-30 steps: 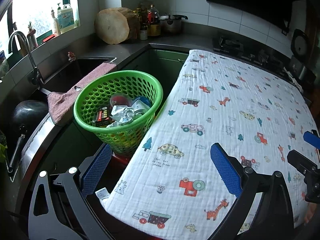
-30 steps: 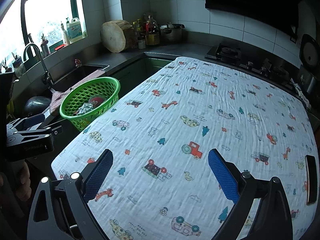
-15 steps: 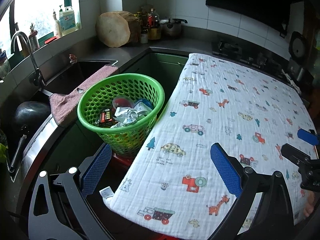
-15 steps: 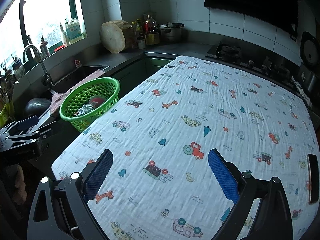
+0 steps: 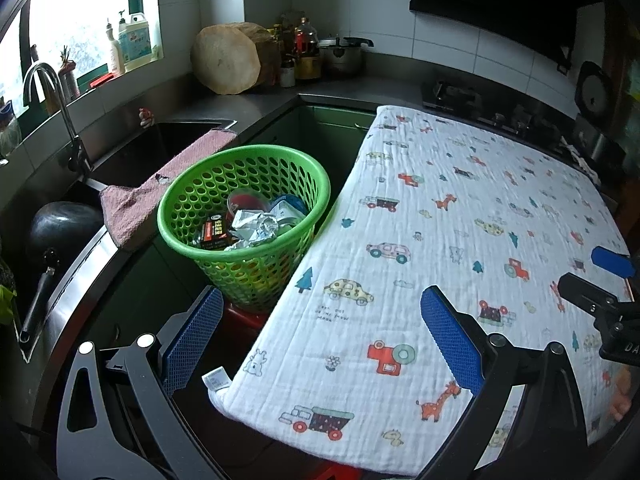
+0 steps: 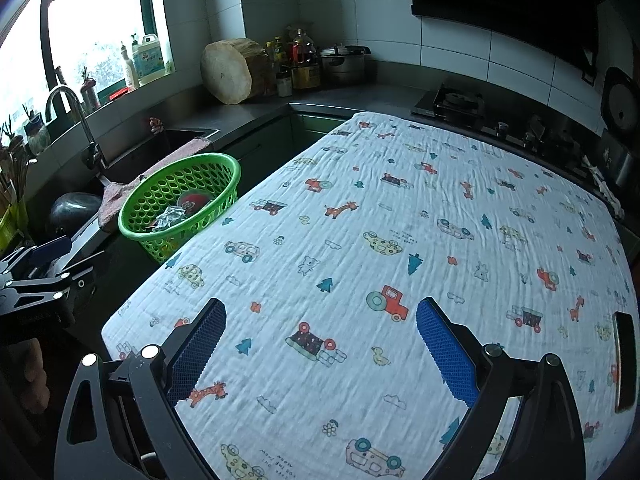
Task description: Collect trash
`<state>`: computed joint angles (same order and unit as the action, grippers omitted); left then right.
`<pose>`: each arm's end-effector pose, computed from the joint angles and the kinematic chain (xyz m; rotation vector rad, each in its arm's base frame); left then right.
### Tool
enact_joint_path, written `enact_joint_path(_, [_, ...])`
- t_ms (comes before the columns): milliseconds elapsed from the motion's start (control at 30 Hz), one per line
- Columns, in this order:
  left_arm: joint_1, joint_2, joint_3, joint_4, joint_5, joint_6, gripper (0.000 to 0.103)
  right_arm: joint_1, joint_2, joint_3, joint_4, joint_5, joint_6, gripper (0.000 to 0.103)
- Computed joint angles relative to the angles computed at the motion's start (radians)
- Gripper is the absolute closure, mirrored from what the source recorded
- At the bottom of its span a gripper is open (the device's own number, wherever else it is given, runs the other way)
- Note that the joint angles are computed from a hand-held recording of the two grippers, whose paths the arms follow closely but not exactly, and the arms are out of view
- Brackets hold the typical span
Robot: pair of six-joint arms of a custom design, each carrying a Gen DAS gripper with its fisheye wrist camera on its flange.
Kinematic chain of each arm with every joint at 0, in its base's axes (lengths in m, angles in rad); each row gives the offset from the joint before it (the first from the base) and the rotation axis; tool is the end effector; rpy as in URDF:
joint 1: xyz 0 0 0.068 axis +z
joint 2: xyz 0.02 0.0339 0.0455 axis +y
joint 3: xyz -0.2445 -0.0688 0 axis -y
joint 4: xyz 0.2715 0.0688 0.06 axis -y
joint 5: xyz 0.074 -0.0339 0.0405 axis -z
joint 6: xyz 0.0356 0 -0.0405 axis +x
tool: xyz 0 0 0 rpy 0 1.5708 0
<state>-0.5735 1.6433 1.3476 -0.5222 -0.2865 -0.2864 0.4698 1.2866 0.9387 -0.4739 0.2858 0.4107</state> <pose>0.3321 -0.2025 0.2567 0.2030 2.3387 -0.0789 0.2727 0.1272 0.2328 0.0633 2.3508 0.0877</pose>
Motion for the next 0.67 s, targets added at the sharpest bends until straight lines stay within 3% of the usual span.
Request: enact_joint_path(667, [0.007, -0.023, -0.021, 0.017, -0.018, 0.009, 0.005, 0.009, 0.021, 0.008, 0.009, -0.004, -0.008, 0.010])
